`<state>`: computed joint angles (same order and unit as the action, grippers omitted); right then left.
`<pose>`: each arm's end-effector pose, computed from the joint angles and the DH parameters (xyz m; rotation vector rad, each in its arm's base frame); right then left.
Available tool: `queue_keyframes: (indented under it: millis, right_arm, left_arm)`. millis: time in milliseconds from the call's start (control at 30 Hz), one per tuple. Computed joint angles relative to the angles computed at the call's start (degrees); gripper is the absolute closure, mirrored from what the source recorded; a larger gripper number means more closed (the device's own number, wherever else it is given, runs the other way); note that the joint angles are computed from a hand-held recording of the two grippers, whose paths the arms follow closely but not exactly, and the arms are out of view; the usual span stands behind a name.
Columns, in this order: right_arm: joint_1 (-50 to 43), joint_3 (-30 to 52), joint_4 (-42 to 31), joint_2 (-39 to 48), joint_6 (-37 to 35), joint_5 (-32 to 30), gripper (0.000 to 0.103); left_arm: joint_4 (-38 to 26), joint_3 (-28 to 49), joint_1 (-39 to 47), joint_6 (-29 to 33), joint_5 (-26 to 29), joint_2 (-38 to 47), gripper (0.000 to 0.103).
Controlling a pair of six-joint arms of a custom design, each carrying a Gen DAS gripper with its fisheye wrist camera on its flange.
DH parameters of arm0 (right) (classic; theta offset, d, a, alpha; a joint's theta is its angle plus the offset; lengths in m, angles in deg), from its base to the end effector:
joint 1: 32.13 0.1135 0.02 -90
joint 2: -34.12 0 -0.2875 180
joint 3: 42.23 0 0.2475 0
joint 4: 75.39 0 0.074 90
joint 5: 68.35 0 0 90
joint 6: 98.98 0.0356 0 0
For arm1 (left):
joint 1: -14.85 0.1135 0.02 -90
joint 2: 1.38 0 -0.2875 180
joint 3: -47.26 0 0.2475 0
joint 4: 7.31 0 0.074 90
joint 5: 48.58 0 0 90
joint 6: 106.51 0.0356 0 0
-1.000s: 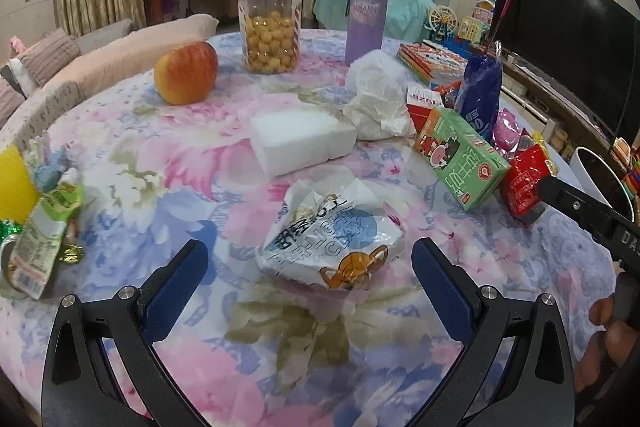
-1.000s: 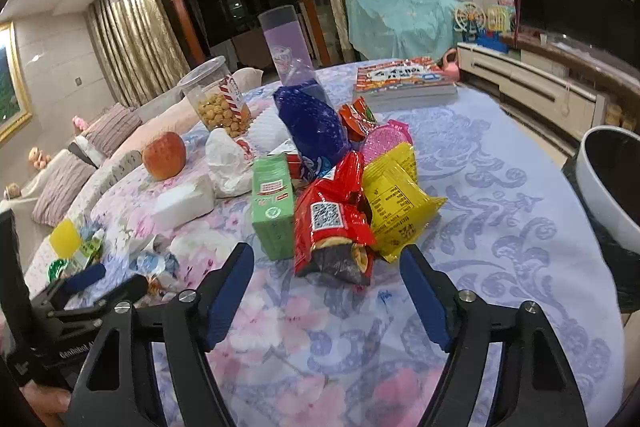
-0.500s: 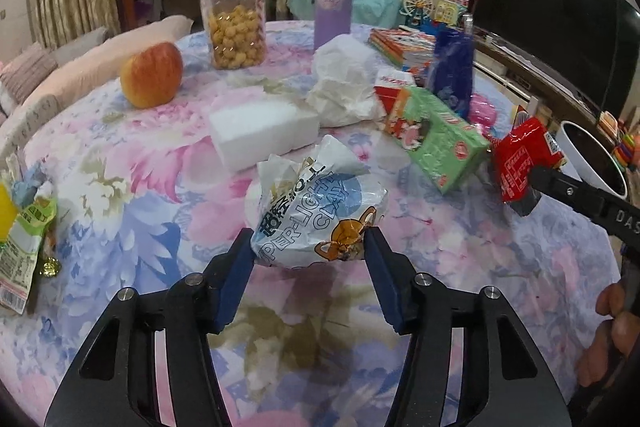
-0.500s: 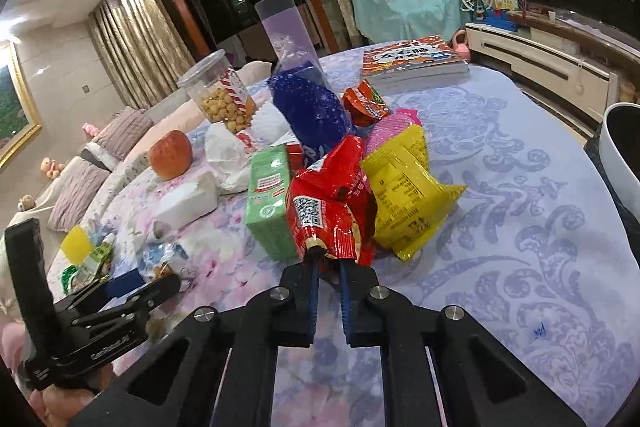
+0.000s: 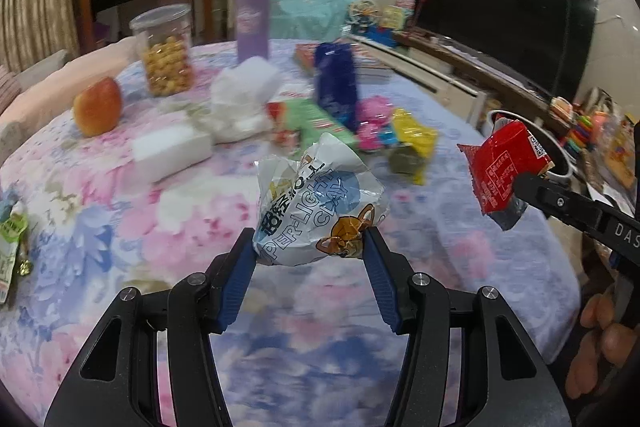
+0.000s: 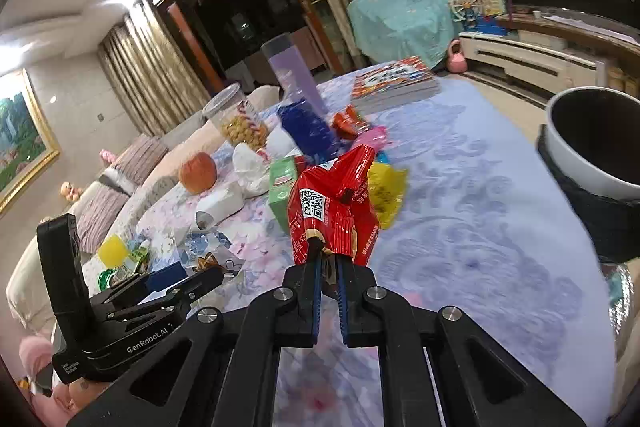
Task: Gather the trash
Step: 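Carry both wrappers to the trash bin and open both tools to drop them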
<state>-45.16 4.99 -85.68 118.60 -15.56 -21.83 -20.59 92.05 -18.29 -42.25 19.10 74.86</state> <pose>0.2556 -0.0340 0.1762 -0.2165 2.2162 0.7191 0.2073 -0.1192 0.1884 -0.0399 2.2805 -0.0753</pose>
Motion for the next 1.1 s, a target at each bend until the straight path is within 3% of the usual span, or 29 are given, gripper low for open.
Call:
queue_keyframes:
  millis: [300, 567, 1100]
  right_arm:
    - [-12.0, 0.7, -5.7, -1.5, -5.6, -5.2, 0.096]
    - [-20.3, 4.4, -7.9, 3.0, -9.9, -6.2, 0.096]
    - [-28.2, 16.2, -9.2, 13.1, -10.5, -4.8, 0.096]
  left_arm:
    - [-0.2, 4.9, -7.5, -0.5, -2.0, 4.2, 0.049]
    - [0.0, 12.6, -11.6, 0.7, -1.0, 12.0, 0.049]
    - [-3.3, 36.1, -13.6, 6.9, 3.4, 30.2, 0.049]
